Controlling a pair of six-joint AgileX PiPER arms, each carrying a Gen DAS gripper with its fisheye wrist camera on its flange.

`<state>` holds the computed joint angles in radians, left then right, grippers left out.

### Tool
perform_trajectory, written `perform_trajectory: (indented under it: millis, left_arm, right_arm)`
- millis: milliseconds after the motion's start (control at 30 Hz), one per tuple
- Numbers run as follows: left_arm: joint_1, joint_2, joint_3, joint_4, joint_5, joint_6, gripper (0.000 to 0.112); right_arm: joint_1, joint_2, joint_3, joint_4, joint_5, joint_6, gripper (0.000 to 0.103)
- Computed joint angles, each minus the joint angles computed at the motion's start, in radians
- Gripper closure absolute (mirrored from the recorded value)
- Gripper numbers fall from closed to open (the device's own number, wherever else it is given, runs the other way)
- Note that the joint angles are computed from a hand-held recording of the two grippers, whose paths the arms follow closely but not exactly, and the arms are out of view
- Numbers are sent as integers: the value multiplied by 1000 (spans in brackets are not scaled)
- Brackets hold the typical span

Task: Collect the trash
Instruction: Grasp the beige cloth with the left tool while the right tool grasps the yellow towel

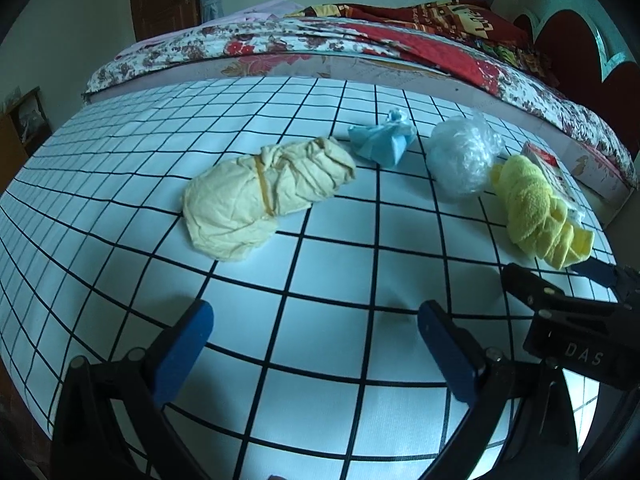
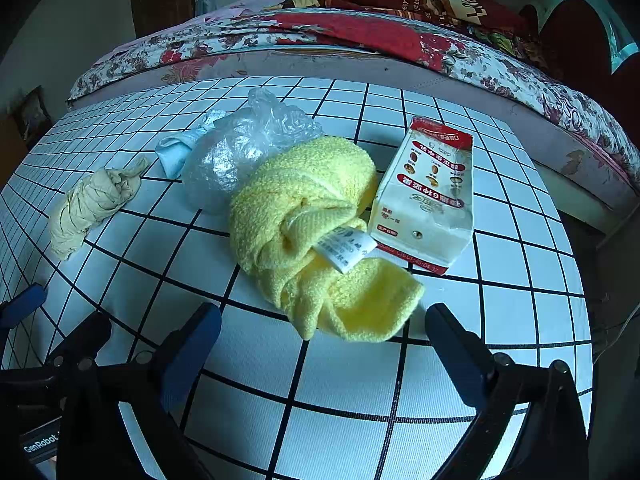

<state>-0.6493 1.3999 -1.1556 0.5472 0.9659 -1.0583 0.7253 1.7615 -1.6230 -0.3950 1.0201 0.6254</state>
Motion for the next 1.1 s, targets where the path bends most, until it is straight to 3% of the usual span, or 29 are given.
perform_trajectory:
  millis: [267, 667, 867, 1100]
  left_arm:
    - [-63, -1, 1, 81, 25, -32, 10]
    - [-6, -36, 31, -10, -15, 27, 10]
    - [-36, -78, 58, 11, 30, 27, 10]
    - [46, -149, 93, -12, 23, 112, 10]
  right_arm:
    - [2, -3, 5, -2, -1, 3, 1]
    - [-2, 1, -3, 2, 1, -3, 1]
    - [-5, 5, -8, 7, -1, -14, 1]
    - [11, 31, -36, -4, 7, 1, 1]
